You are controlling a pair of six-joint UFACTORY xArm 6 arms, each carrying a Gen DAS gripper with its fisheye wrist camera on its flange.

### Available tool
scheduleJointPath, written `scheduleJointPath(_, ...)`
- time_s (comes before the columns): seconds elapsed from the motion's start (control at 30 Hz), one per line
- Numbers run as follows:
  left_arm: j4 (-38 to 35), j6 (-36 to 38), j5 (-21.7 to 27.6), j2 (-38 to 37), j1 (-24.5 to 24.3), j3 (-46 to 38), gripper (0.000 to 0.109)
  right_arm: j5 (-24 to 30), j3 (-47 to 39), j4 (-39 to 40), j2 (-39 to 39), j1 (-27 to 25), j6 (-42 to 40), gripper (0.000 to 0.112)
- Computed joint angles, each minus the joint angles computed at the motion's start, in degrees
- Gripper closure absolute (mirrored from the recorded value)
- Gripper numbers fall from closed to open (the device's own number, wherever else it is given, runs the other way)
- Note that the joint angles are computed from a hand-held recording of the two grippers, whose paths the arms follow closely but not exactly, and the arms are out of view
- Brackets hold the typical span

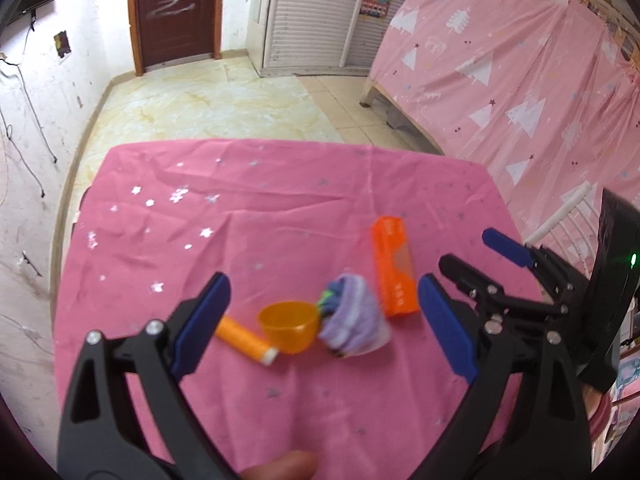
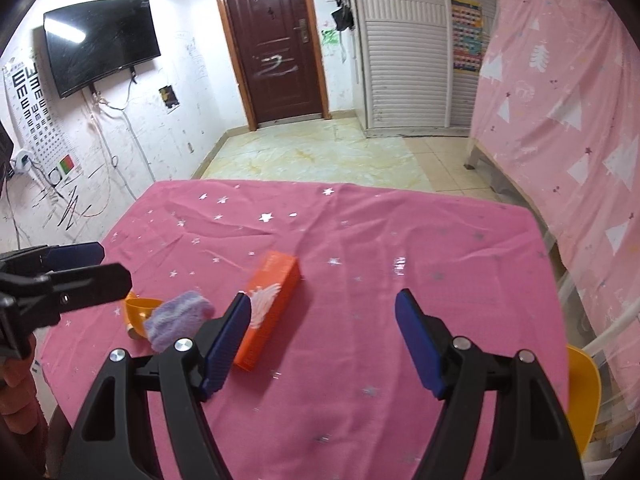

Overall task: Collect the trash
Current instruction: 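Move both open tools back over the remaining table items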

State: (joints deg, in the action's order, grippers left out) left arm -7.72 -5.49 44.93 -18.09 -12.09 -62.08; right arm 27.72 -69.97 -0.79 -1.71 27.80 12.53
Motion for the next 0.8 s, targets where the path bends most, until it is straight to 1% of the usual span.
scheduleJointPath(0.2,-0.67,3.98,-0.29,-3.44,2.29,4.21,0.018,1.56,-4.08,-0.12,3.57,1.64,0.54,0.044)
scheduleJointPath(0.4,-1.99,7.94,-0.33,-5.73,4.04,7.28,0.019,2.4,-6.18,-1.82,5.92,2.66,2.7,0.044)
scheduleJointPath(0.53,-2.77,9.62,0.27,-5.98,4.9,8.27,0.026,3.33,-7.83,-2.36,7.54,3.16,3.61,0.044)
scheduleJointPath(0.57,-2.59,9.78,0.3,-6.05,5.04,8.54,0.029,3.48,-8.17,-2.56,7.89,3.25,3.92,0.044)
scheduleJointPath(0.63,-2.22,9.76,0.68,-6.05,5.71,9.07,0.03,3.96,-8.97,-2.89,8.72,3.43,4.65,0.044)
scheduleJointPath(0.8,-1.26,8.63,1.42,-5.0,6.97,9.19,0.038,5.24,-10.51,-3.85,10.43,3.81,5.75,0.046)
